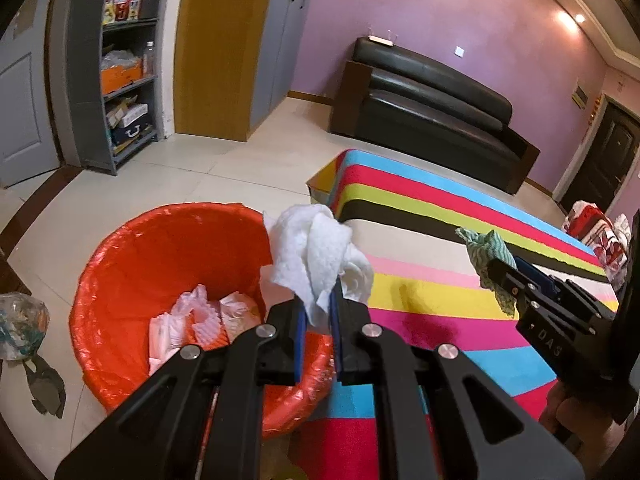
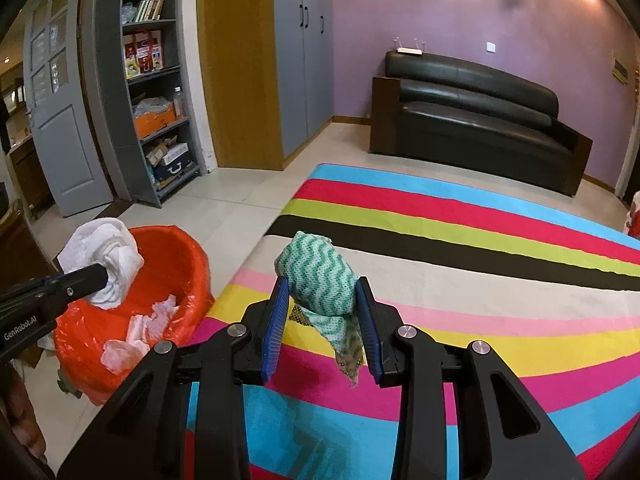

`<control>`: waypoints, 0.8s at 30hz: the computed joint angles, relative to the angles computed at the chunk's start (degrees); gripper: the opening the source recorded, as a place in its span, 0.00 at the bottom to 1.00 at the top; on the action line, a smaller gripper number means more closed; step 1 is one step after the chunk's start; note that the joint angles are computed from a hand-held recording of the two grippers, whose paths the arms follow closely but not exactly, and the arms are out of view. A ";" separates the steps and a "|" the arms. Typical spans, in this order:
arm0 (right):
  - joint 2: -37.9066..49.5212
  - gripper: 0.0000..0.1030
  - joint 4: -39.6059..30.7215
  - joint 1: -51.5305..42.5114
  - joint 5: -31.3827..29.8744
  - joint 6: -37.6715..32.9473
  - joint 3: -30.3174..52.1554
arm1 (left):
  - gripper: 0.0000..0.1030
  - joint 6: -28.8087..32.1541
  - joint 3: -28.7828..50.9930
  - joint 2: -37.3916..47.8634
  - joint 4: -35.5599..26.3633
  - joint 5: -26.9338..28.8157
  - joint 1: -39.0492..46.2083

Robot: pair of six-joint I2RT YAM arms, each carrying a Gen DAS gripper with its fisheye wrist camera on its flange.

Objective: Collect trash
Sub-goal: 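Carry the tissue and green cloth over the orange bin with both tools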

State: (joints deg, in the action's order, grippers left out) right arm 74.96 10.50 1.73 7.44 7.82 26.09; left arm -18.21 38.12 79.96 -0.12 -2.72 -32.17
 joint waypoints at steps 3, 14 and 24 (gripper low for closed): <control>0.71 0.32 0.54 1.67 0.77 0.49 0.59 | 0.10 0.44 -0.54 -1.30 -0.46 0.20 1.46; 5.80 0.33 1.55 8.60 2.93 3.57 5.08 | 0.10 1.50 -1.14 -5.49 -2.52 1.45 7.21; 10.81 0.33 2.44 14.41 4.22 5.20 8.87 | 0.11 3.52 -1.92 -7.57 -3.35 -0.10 10.48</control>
State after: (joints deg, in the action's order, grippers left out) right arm 85.77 12.94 16.14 11.66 13.02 34.96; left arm -14.69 36.19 72.40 -3.47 -2.82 -21.69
